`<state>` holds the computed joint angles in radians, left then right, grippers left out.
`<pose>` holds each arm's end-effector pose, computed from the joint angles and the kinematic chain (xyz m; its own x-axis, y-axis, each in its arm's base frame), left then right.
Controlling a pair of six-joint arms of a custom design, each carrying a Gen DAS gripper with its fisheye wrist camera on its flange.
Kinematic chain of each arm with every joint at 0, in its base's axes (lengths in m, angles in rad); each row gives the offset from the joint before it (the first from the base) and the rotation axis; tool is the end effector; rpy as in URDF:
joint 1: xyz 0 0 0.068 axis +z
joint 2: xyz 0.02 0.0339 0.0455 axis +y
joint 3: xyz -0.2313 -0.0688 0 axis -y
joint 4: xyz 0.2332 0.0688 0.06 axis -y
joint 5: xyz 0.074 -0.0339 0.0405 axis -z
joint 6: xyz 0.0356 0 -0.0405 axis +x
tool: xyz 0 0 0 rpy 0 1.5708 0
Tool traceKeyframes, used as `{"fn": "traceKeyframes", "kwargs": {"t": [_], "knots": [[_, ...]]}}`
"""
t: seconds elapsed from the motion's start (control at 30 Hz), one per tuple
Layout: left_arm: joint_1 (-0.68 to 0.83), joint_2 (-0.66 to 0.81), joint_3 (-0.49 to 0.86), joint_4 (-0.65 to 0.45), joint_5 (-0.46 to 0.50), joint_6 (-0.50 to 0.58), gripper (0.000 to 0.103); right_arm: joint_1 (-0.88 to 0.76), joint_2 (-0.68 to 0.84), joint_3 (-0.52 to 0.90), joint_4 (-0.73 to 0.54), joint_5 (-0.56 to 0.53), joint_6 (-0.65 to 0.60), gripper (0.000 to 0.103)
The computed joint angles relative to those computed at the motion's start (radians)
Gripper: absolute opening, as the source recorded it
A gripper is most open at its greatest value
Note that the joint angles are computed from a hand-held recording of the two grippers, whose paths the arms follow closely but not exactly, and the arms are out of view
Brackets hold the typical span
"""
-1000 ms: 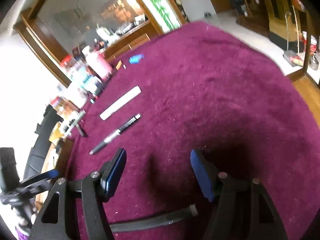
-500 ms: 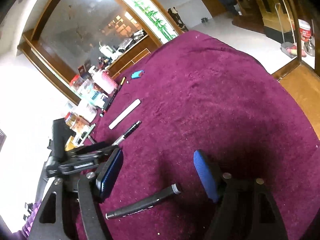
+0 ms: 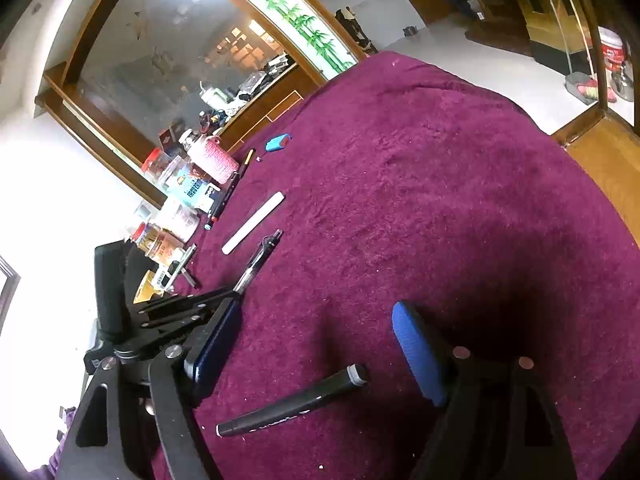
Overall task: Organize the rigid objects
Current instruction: 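Grasp a black pen with the right tool while the left tool holds its pen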
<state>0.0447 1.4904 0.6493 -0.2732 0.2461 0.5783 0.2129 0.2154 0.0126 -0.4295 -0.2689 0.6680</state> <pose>0.2496 0.0025 0.1128 -0.7159 0.4986 -0.4887 0.5437 0.8373 0.0578 0.1172 0.0350 0.1107 -0.7094 0.4576 -0.5360 0.0334 0.7816 0.6229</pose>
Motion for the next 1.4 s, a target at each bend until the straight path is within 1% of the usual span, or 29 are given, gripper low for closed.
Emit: {"fn": "traceKeyframes", "kwargs": {"t": [0.03, 0.1, 0.17, 0.23, 0.3, 0.37, 0.4, 0.43, 0.47, 0.5, 0.57, 0.6, 0.63, 0.67, 0.7, 0.73, 0.83, 0.87, 0.93, 0.97, 1.03, 1.07, 1.13, 1.17, 1.2, 1.23, 1.3, 1.33, 1.4], "knots": [[-0.014, -0.005, -0.015, 0.034, -0.011, -0.007, 0.023, 0.0, 0.001, 0.0, 0.0, 0.001, -0.001, 0.082], [-0.025, 0.002, -0.02, 0.067, -0.015, -0.031, 0.023, 0.006, 0.003, 0.001, -0.005, 0.015, 0.003, 0.082], [-0.019, 0.006, -0.019, 0.067, 0.001, -0.047, 0.021, 0.003, 0.03, 0.004, 0.007, 0.018, 0.004, 0.082], [0.001, -0.012, -0.03, 0.06, 0.02, -0.049, 0.013, 0.008, 0.049, 0.009, 0.011, 0.031, 0.009, 0.082], [0.043, -0.029, -0.031, 0.016, 0.072, -0.039, 0.01, 0.017, 0.054, 0.012, 0.01, 0.047, 0.014, 0.082], [0.104, -0.07, -0.038, -0.045, 0.142, -0.017, 0.01, 0.033, 0.047, 0.015, 0.001, 0.069, 0.016, 0.082], [0.152, -0.109, -0.047, -0.087, 0.19, 0.004, 0.01, 0.046, 0.006, 0.017, -0.031, 0.085, 0.017, 0.082], [0.179, -0.133, -0.051, -0.113, 0.214, 0.016, 0.01, 0.087, -0.042, 0.025, -0.08, 0.134, 0.025, 0.082], [0.23, -0.172, -0.056, -0.162, 0.254, 0.047, 0.01, 0.162, -0.076, 0.043, -0.137, 0.216, 0.045, 0.082], [0.264, -0.2, -0.06, -0.195, 0.278, 0.069, 0.01, 0.264, -0.092, 0.066, -0.19, 0.305, 0.08, 0.082], [0.367, -0.273, -0.066, -0.291, 0.344, 0.151, 0.01, 0.449, -0.098, 0.096, -0.25, 0.408, 0.159, 0.082], [0.439, -0.306, -0.062, -0.358, 0.391, 0.216, 0.01, 0.555, -0.042, 0.115, -0.245, 0.458, 0.21, 0.082], [0.479, -0.319, -0.057, -0.395, 0.416, 0.253, 0.01, 0.632, 0.036, 0.133, -0.221, 0.494, 0.249, 0.082], [0.537, -0.327, -0.045, -0.447, 0.454, 0.306, 0.01, 0.706, 0.148, 0.156, -0.181, 0.526, 0.294, 0.082], [0.612, -0.326, -0.026, -0.517, 0.502, 0.379, 0.01, 0.741, 0.238, 0.171, -0.139, 0.535, 0.321, 0.082], [0.663, -0.309, -0.004, -0.568, 0.533, 0.433, 0.01, 0.749, 0.303, 0.179, -0.098, 0.529, 0.33, 0.082], [0.797, -0.26, 0.057, -0.702, 0.598, 0.58, 0.01, 0.722, 0.577, 0.226, 0.065, 0.478, 0.339, 0.082], [0.85, -0.236, 0.083, -0.758, 0.614, 0.644, 0.01, 0.735, 0.66, 0.264, 0.09, 0.516, 0.339, 0.084], [0.935, -0.18, 0.13, -0.845, 0.633, 0.748, 0.01, 0.715, 0.806, 0.335, 0.124, 0.505, 0.32, 0.084], [0.973, -0.148, 0.155, -0.879, 0.637, 0.793, 0.01, 0.719, 0.902, 0.395, 0.122, 0.53, 0.317, 0.084], [1.052, -0.082, 0.208, -0.946, 0.644, 0.876, 0.01, 0.732, 1.032, 0.481, 0.11, 0.565, 0.298, 0.084], [1.085, -0.051, 0.234, -0.97, 0.646, 0.908, 0.01, 0.742, 1.087, 0.521, 0.098, 0.592, 0.289, 0.081], [1.147, -0.003, 0.273, -1.001, 0.648, 0.959, 0.01, 0.789, 1.211, 0.616, 0.037, 0.692, 0.296, 0.068], [1.174, 0.029, 0.302, -1.02, 0.647, 0.981, 0.01, 0.808, 1.24, 0.641, 0.007, 0.728, 0.31, 0.052], [1.205, 0.067, 0.337, -1.047, 0.646, 1.01, 0.01, 0.821, 1.254, 0.65, -0.012, 0.758, 0.321, 0.039], [1.235, 0.1, 0.367, -1.065, 0.646, 1.033, 0.01, 0.824, 1.227, 0.628, -0.007, 0.76, 0.326, 0.036], [1.284, 0.153, 0.425, -1.085, 0.648, 1.056, 0.01, 0.822, 1.174, 0.584, 0.01, 0.752, 0.345, 0.018], [1.307, 0.183, 0.456, -1.099, 0.647, 1.07, 0.01, 0.817, 1.143, 0.56, 0.023, 0.741, 0.35, 0.016], [1.345, 0.245, 0.52, -1.119, 0.646, 1.081, 0.011, 0.814, 1.058, 0.497, 0.066, 0.711, 0.361, 0.015]]}}
